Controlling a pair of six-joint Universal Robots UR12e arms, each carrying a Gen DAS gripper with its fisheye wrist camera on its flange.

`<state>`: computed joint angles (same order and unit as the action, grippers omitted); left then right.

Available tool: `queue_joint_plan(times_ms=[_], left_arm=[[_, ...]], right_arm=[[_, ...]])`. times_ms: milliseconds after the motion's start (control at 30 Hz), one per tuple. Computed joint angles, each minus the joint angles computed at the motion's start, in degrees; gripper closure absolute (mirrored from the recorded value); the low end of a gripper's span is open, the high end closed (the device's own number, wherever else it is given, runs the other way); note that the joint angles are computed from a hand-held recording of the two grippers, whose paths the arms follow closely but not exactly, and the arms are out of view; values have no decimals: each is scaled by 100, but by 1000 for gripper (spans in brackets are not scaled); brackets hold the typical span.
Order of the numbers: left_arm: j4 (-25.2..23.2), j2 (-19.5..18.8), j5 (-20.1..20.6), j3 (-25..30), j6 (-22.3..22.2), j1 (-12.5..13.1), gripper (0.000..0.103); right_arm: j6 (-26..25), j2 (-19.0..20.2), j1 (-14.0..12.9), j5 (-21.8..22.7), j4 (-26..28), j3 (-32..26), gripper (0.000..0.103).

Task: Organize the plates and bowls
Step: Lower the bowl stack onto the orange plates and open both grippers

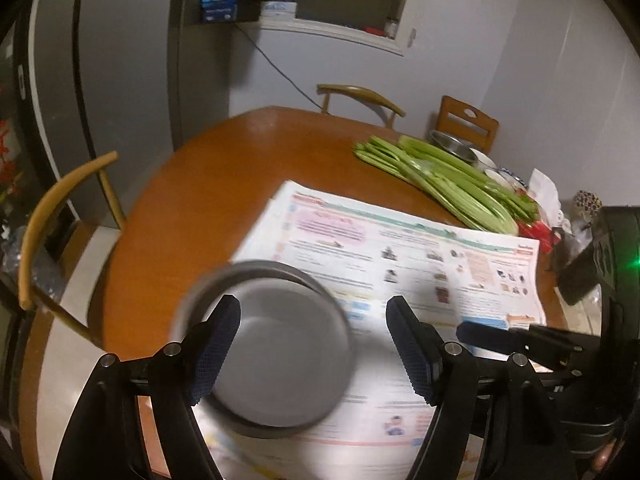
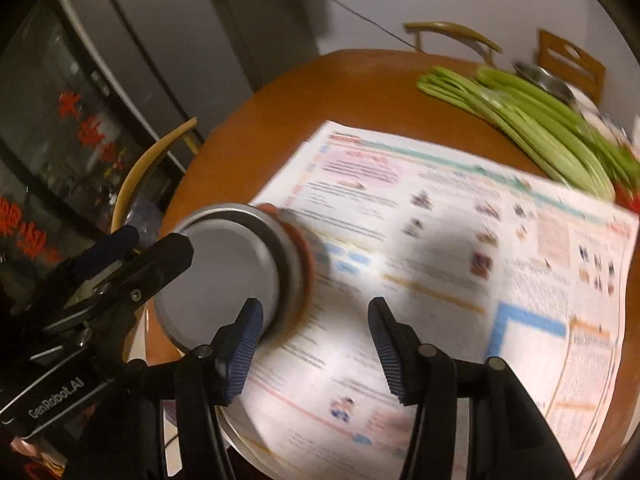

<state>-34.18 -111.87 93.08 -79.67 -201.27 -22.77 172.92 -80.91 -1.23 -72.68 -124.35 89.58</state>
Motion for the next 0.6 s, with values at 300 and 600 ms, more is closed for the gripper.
queue_joint_plan(times_ms=[300,600], left_arm=[[451,-48,1112,-185,-288,-394,26],[1574,312,721,-932,-680,-316,26]], right_arm=[[129,-381,-447,106,-238,483,49],[57,-710,-517,391,-589,934,49]])
